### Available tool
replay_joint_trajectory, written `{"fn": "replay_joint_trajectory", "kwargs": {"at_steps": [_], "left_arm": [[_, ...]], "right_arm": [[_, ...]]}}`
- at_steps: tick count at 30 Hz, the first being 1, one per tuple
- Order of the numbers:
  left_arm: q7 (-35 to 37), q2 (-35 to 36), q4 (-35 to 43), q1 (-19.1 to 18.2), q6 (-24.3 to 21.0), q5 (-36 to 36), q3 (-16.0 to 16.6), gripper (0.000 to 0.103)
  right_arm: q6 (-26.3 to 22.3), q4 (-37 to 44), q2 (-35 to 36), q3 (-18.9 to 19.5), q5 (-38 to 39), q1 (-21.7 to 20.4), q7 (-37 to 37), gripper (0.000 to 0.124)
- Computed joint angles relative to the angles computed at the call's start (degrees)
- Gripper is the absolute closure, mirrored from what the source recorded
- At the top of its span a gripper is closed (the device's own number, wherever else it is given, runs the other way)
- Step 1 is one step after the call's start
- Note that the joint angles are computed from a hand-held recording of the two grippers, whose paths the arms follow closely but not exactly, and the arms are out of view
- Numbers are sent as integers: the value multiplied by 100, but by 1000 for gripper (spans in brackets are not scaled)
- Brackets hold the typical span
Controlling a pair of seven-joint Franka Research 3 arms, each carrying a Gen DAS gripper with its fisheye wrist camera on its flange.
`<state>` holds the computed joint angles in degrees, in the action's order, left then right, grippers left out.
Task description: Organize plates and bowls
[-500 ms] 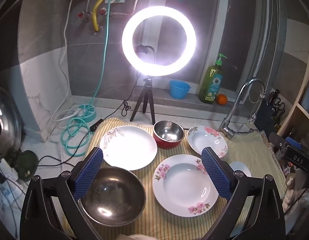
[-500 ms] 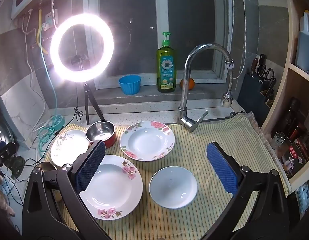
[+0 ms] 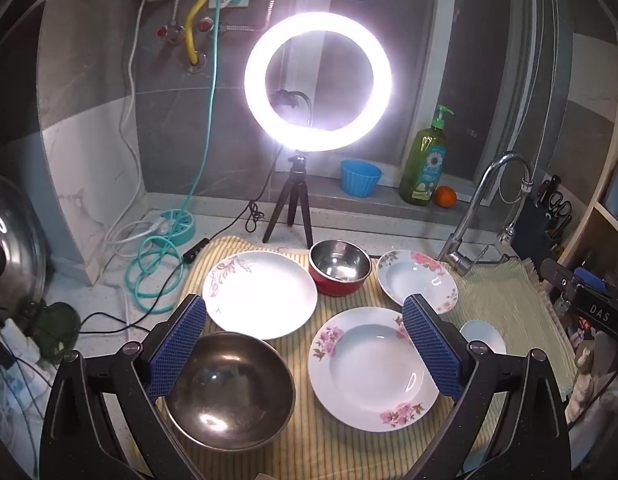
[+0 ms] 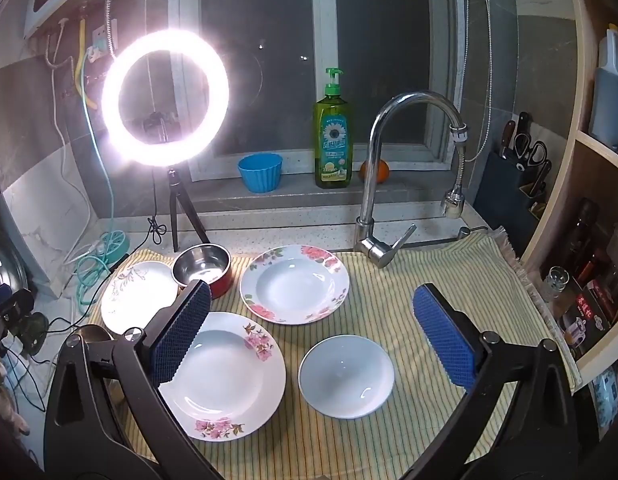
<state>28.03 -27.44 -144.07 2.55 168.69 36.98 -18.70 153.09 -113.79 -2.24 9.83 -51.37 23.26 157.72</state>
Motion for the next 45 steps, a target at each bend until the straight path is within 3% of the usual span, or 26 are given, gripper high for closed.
{"fn": "replay_joint_trajectory", "kwargs": {"at_steps": [45], "left_arm": [[38,385,337,-43,-50,183,77,4]], "right_arm": [[-66,350,402,-238,-187,299,63,21]]}}
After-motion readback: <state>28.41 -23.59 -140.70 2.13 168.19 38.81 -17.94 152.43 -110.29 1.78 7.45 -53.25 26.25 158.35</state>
